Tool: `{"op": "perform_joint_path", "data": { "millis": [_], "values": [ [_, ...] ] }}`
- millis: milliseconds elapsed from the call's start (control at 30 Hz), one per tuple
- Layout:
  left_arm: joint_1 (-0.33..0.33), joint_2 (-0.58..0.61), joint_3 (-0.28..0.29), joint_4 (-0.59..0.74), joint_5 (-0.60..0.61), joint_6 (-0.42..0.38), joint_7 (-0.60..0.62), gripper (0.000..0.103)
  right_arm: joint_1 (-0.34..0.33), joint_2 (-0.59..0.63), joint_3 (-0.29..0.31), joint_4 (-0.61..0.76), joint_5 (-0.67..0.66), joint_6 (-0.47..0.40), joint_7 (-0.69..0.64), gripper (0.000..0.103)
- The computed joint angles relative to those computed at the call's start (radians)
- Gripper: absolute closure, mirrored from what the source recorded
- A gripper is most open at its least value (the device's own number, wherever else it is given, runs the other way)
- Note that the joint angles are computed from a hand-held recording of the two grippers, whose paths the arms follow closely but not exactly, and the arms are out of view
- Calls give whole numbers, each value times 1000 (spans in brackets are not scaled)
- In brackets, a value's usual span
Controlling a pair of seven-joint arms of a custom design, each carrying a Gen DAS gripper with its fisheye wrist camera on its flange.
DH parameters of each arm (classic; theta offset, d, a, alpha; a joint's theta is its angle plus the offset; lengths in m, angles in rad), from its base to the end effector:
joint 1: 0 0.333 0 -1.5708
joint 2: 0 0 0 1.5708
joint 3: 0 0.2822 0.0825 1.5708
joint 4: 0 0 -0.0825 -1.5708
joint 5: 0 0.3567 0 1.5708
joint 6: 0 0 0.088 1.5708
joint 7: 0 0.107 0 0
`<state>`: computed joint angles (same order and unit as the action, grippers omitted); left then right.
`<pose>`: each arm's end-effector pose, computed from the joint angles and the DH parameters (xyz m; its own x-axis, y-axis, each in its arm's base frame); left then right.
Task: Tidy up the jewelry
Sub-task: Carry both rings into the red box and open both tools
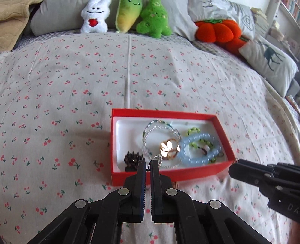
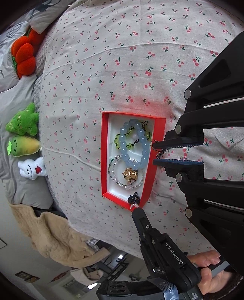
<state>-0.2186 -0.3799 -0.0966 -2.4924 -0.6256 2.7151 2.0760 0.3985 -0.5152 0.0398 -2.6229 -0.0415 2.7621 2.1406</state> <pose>0.4337 -0.1212 0.4683 -0.3828 -0.9016 0.2016 -0.7689 0.1899 -0.6105 0.3761 0.1789 0.4761 -0.0080 -0.9597 -0.2809 -0.8248 0.1651 -0.5408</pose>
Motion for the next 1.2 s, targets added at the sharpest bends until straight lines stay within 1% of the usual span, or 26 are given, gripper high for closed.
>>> {"op": "perform_joint_path", "data": {
  "millis": [133, 333, 467, 633, 800, 867, 933, 967, 1000, 1100, 1133, 1200],
  "values": [
    [21, 58, -20, 37, 26, 27, -64, 103, 9, 40, -17, 23, 36, 28, 7, 92],
    [32, 124, -26, 85, 38, 41, -115, 103, 15, 100, -35, 52, 87, 57, 9, 92],
    [32, 159, -28, 106, 30, 57, -123, 103, 26, 132, -49, 66, 127, 75, -10, 92],
    [37, 191, -28, 129, 7, 48, -124, 103, 27, 154, -53, 76, 159, 89, -31, 92],
    [32, 192, -20, 137, -60, 41, -83, 103, 21, 157, -49, 76, 170, 93, -45, 92],
    [36, 189, -23, 136, -63, 39, -85, 98, 18, 158, -47, 78, 171, 95, -45, 92],
    [39, 183, -22, 134, -69, 33, -84, 83, 21, 157, -51, 77, 179, 100, -51, 92],
    [38, 176, -21, 130, -76, 32, -80, 81, 24, 157, -54, 76, 185, 101, -55, 91],
    [39, 171, -20, 128, -80, 31, -77, 78, 26, 157, -56, 75, 191, 104, -56, 91],
    [41, 153, -17, 120, -79, 20, -76, 76, 47, 157, -79, 82, 230, 90, -82, 90],
    [41, 146, -14, 118, -82, 17, -70, 74, 50, 154, -83, 83, 242, 85, -91, 89],
    [40, 128, -10, 107, -83, 14, -57, 70, 31, 144, -66, 81, 233, 76, -78, 82]
  ]
}}
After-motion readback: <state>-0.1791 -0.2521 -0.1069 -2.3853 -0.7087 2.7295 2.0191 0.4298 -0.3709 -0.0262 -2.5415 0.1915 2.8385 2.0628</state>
